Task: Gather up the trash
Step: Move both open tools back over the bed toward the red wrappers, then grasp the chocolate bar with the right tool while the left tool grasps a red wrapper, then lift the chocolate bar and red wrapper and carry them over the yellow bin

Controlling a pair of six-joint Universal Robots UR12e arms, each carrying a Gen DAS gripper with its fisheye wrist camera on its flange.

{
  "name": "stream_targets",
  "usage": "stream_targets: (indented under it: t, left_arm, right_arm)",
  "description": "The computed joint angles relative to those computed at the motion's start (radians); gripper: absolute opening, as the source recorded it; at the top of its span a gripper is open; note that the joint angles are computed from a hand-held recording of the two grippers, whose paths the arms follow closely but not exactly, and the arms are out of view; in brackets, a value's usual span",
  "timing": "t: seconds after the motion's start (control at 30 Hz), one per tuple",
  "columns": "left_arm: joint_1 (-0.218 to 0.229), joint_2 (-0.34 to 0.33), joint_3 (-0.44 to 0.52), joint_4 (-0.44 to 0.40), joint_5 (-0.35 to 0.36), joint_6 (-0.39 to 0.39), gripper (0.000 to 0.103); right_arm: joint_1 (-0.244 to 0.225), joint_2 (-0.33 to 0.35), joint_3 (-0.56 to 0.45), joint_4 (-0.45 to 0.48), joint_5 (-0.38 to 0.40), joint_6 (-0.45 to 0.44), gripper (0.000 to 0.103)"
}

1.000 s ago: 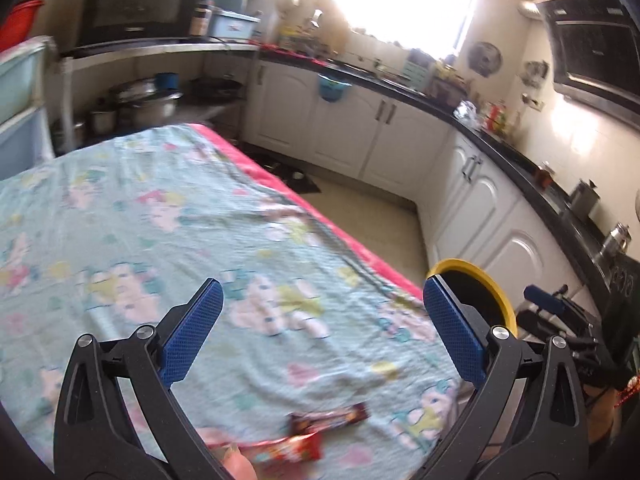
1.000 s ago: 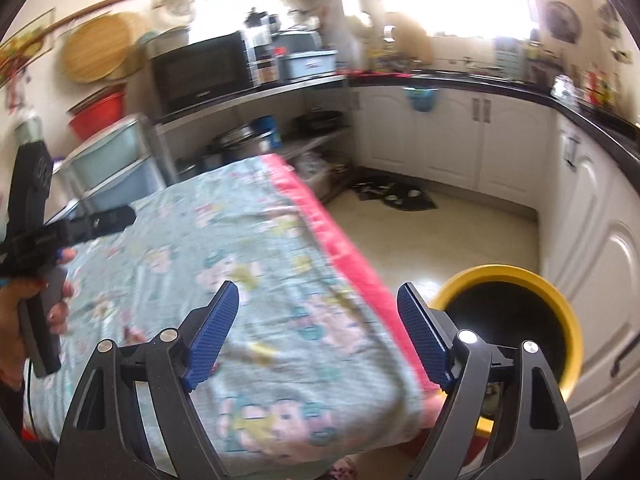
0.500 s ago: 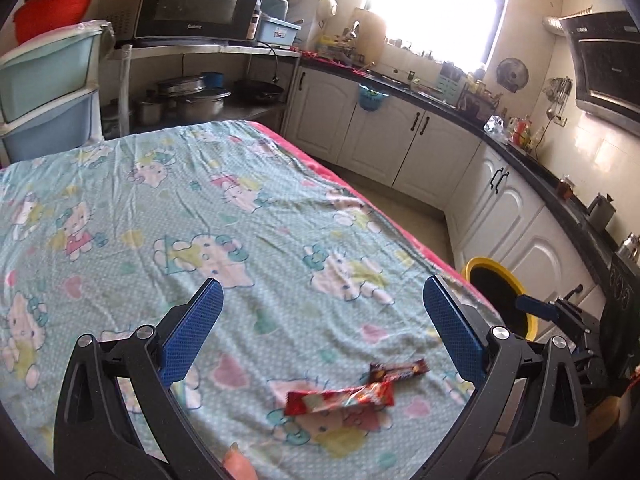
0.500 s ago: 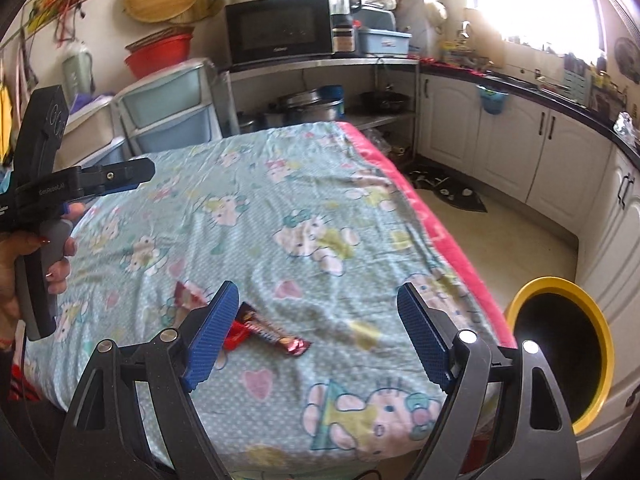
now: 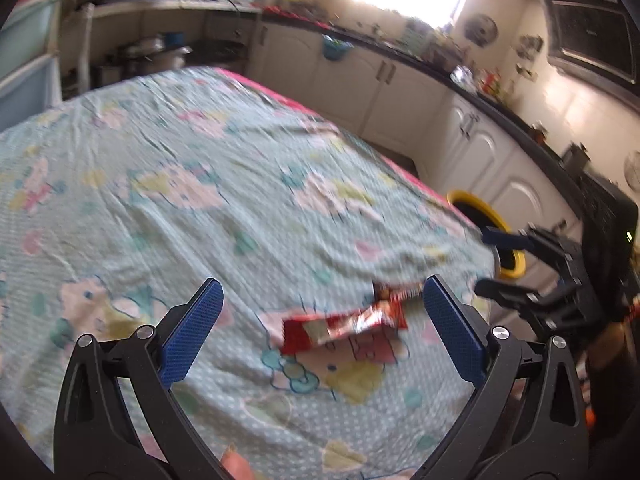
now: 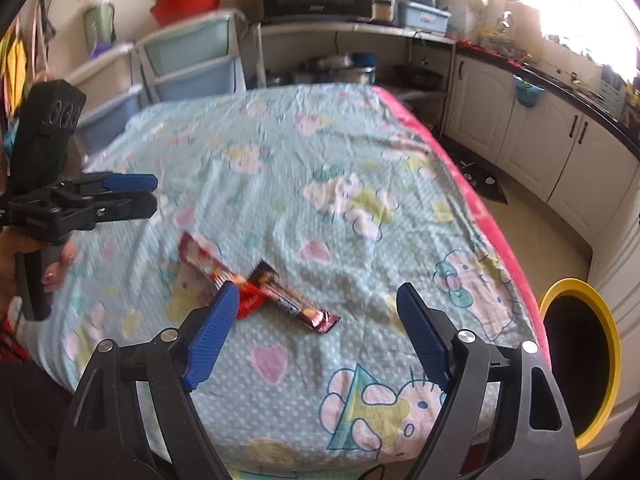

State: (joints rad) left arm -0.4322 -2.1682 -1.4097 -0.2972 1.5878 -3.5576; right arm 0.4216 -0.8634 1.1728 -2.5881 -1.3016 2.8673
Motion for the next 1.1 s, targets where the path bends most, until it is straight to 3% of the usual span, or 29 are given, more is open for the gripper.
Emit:
stream_targets:
  t: [0.13,0.3,0.43,0.6,0.67,0.73,0.9,1.03,1.07,1.1]
  left_arm:
    - [0.008,-0.017,-0.001,-0.013,-0.073,0.021,0.092]
    - [0.017,-0.033,-0.001,-0.021,-0.116,0.034,0.083]
    - [0.025,-0.039,-0.003,-0.029,-0.141,0.015,0.064]
    - [0.026,-0.038,-0.008,-0.032,-0.136,0.009,0.04]
    - [0.025,-0.036,-0.008,-0.038,-0.131,0.012,0.026]
    - [0.025,-0.034,-0.008,-0.036,-0.142,0.021,0.016]
    - [0.007,-0.03,0.019,-0.093,-0.098,0.079,0.013]
    - [0.0,-0.038,0.048,-0.09,-0.093,0.095,0.01]
    - [-0.003,-0.042,0.063,-0.093,-0.09,0.103,0.001]
    - [-0.006,-0.046,0.074,-0.094,-0.087,0.109,0.001]
  right_arm:
    - [0.007,0.029,-0.037,0.086,-0.023,-0.066,0.068]
    - [0.012,0.068,-0.093,0.178,-0.039,-0.118,0.057]
    - [0.016,0.088,-0.123,0.206,-0.033,-0.15,0.048]
    - [0.017,0.105,-0.154,0.241,-0.005,-0.181,0.03]
    - [0.017,0.108,-0.16,0.249,-0.002,-0.188,0.027]
    - [0.016,0.106,-0.159,0.252,0.006,-0.187,0.024]
    - [0.002,0.099,-0.152,0.248,0.05,-0.124,0.008]
    - [-0.01,0.082,-0.127,0.21,0.071,-0.077,0.008]
    - [-0.015,0.076,-0.118,0.195,0.075,-0.063,0.008]
    - [-0.018,0.07,-0.11,0.183,0.08,-0.054,0.008]
